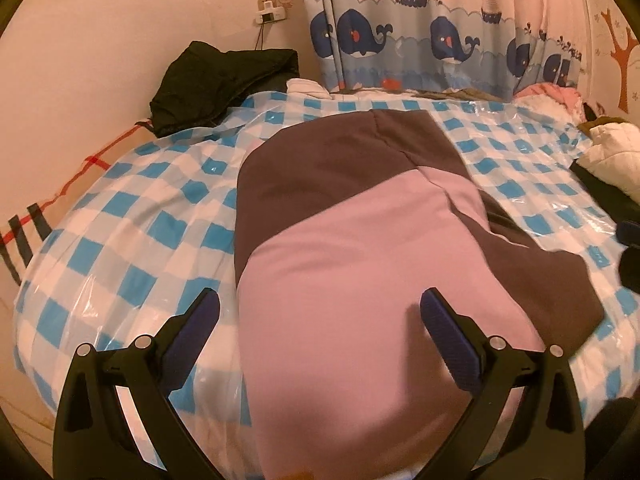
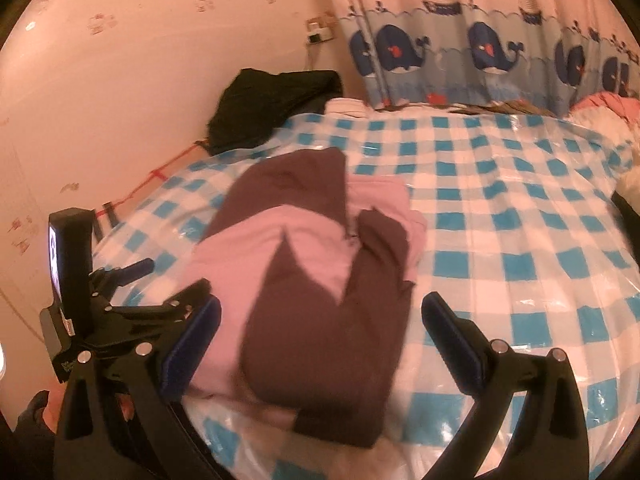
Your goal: Fold large clothes
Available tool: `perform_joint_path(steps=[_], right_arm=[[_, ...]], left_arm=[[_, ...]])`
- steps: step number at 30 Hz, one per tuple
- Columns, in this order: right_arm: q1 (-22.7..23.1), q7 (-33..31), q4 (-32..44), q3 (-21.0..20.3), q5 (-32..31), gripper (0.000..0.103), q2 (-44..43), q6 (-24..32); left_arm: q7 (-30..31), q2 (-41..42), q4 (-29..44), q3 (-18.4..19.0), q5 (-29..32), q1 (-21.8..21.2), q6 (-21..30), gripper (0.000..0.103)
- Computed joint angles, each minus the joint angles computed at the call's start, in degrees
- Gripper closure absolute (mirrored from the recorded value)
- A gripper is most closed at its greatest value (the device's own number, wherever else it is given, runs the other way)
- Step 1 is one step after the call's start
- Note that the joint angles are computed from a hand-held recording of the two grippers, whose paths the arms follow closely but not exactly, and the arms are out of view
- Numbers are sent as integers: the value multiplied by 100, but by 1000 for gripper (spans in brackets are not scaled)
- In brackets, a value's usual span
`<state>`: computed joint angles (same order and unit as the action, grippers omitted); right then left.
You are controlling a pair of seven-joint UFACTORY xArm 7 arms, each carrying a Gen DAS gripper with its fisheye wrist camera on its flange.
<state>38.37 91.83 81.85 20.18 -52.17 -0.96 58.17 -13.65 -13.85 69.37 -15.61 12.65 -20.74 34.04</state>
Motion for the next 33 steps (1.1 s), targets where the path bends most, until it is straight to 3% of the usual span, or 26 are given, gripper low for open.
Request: perform_joint_path(steps=[4, 7, 14, 33], right_arm=[[131, -231, 367, -5, 141, 7, 321, 126], [310, -210, 524, -67, 214, 7, 493, 272], [591, -90, 586, -219, 423, 7, 621, 527], [691, -42, 588, -252, 470, 7, 630, 519]], left_arm=[[182, -420, -256, 163, -464, -78, 178, 7], [180, -593, -280, 79, -382, 37, 610, 7], [359, -993, -543, 46, -453, 76, 905, 7], [390, -1192, -483, 9, -704, 152, 1192, 7]])
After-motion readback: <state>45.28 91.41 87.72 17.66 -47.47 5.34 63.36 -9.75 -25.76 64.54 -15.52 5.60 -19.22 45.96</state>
